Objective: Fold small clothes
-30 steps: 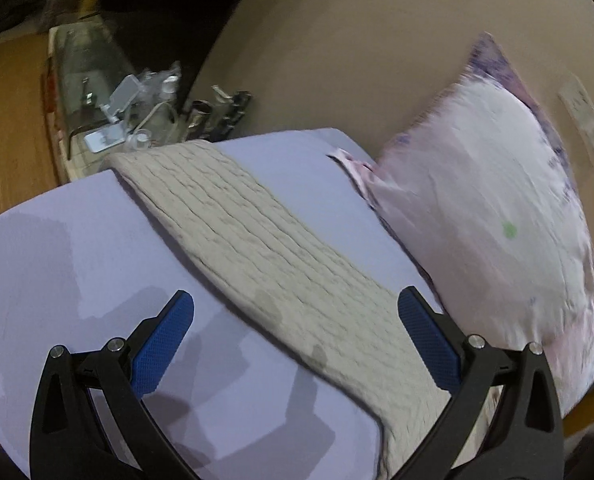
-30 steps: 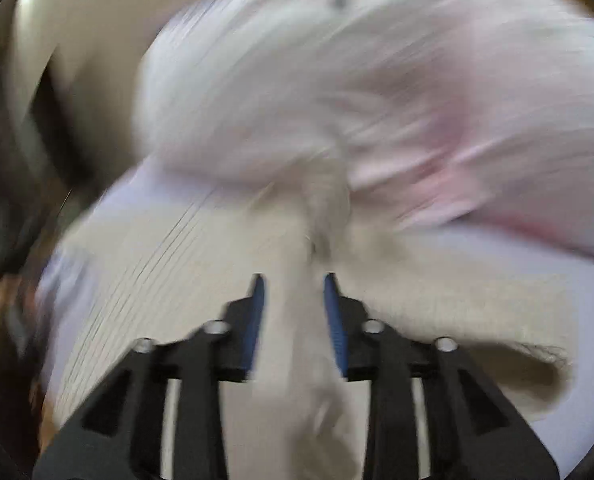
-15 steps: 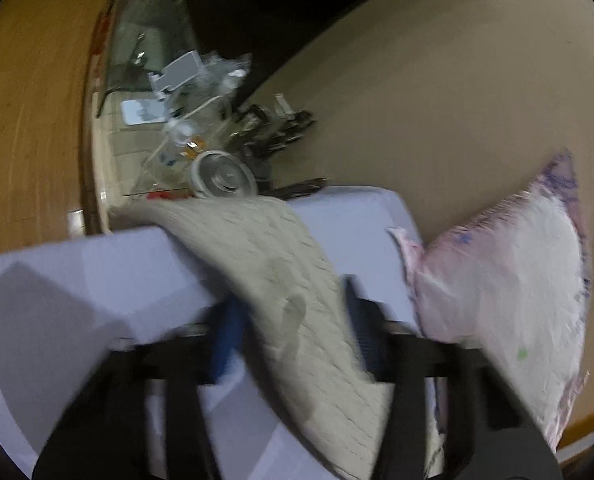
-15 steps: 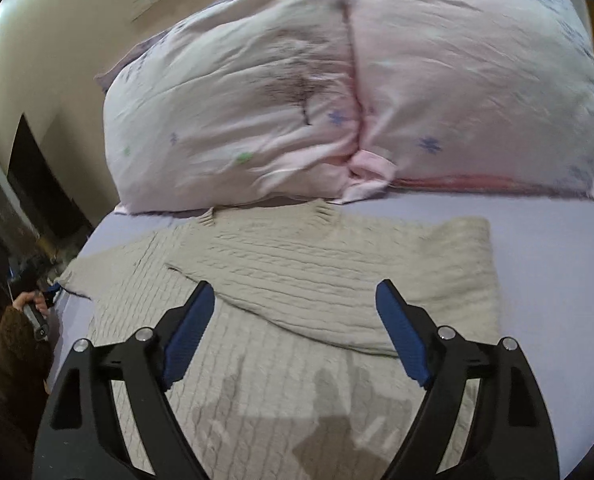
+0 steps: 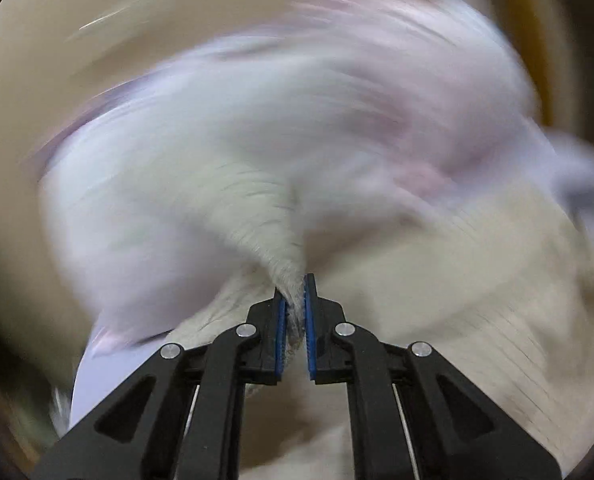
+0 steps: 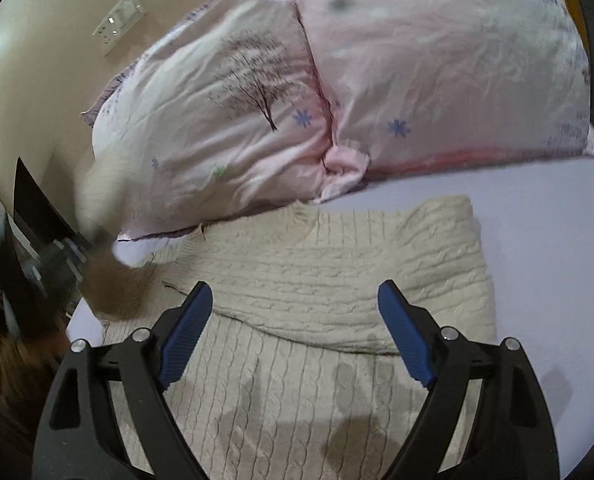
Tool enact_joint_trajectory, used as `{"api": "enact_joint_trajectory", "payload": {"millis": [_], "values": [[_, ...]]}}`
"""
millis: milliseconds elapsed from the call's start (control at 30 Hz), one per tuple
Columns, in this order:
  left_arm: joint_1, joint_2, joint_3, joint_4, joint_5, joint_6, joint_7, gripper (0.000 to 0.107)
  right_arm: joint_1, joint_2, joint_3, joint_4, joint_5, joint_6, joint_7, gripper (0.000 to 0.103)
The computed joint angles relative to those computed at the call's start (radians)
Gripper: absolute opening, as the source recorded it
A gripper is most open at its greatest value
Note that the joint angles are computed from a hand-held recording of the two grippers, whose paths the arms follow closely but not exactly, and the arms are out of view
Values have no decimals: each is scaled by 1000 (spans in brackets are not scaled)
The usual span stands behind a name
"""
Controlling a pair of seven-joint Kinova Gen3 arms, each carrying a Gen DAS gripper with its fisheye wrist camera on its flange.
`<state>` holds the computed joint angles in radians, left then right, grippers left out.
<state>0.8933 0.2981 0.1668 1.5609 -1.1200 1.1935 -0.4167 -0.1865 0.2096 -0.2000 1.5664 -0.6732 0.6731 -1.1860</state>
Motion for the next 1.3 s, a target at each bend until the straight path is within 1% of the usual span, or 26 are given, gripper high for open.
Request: {"api": "enact_joint_trajectory", "payload": {"millis": [67, 100, 133, 167, 200, 267, 300, 333, 367, 433, 533, 567, 633, 700, 767, 833, 900, 933, 967, 1000, 1067, 1133, 1167, 1200, 1233, 1300], "values": [[-30, 78, 93, -17, -23, -30, -38, 10, 12, 24, 7, -18, -11, 38, -20, 85], [-61, 91, 137, -12, -32, -37, -33, 10, 23, 31, 8, -23, -22, 53, -24, 84], [-83, 86, 171, -6, -24, -27, -11, 11, 37, 40, 9, -28, -37, 70, -27, 83], [-100, 62, 187, 16, -17, -33, 27, 14, 47, 46, 12, -31, -45, 80, -31, 77], [-109, 20, 184, 46, 6, -52, 68, 17, 50, 51, 18, -35, -40, 85, -45, 69], [-86, -73, 124, 101, 71, -74, 149, 42, 49, 64, 30, -48, -17, 92, -86, 59], [-73, -119, 102, 134, 94, -81, 190, 46, 52, 74, 32, -56, -12, 99, -103, 52], [-50, -166, 72, 170, 122, -72, 230, 49, 61, 87, 27, -65, -20, 111, -107, 49], [-40, -209, 61, 199, 154, -78, 271, 49, 68, 109, 20, -82, -28, 131, -110, 43], [-75, -284, 92, 267, 201, -72, 352, 51, 54, 145, 21, -124, 1, 160, -149, 37], [-204, -393, 227, 364, 303, -81, 474, 55, 14, 196, 27, -184, 73, 190, -229, 37], [-243, -423, 262, 393, 328, -105, 515, 58, -2, 214, 27, -207, 98, 196, -254, 34], [-266, -488, 279, 460, 365, -167, 596, 63, -21, 216, 19, -208, 136, 163, -261, 10], [-227, -520, 260, 503, 372, -203, 675, 65, -12, 185, 5, -158, 123, 83, -235, 9], [-165, -536, 233, 537, 365, -212, 744, 68, 20, 147, -9, -104, 101, 11, -258, 9], [-117, -540, 210, 556, 358, -228, 777, 69, 0, 117, 36, -86, 136, -3, -308, 11], [-86, -533, 196, 567, 362, -253, 791, 69, 23, 112, 31, -87, 146, 48, -323, 29], [-56, -527, 182, 574, 356, -252, 812, 69, 52, 103, 15, -80, 132, 73, -315, 35], [-43, -524, 185, 582, 356, -260, 835, 70, 70, 78, 11, -54, 123, 81, -298, 55], [-40, -522, 207, 589, 342, -256, 874, 70, 73, 41, 26, -13, 107, 73, -271, 68], [-76, -542, 285, 614, 321, -265, 948, 70, 90, -41, 41, 76, 121, 59, -248, 69], [-104, -565, 339, 644, 301, -294, 1016, 70, 58, -87, 106, 127, 145, 85, -253, 69], [-119, -576, 369, 657, 290, -311, 1047, 70, 60, -102, 139, 154, 134, 115, -232, 65], [-124, -578, 387, 662, 282, -318, 1067, 70, 79, -105, 153, 170, 107, 148, -195, 55], [-145, -586, 423, 671, 275, -337, 1091, 69, 114, -106, 149, 190, 70, 180, -154, 51], [-193, -609, 480, 693, 260, -395, 1134, 66, 206, -140, 96, 243, 0, 222, -73, 44]]}}
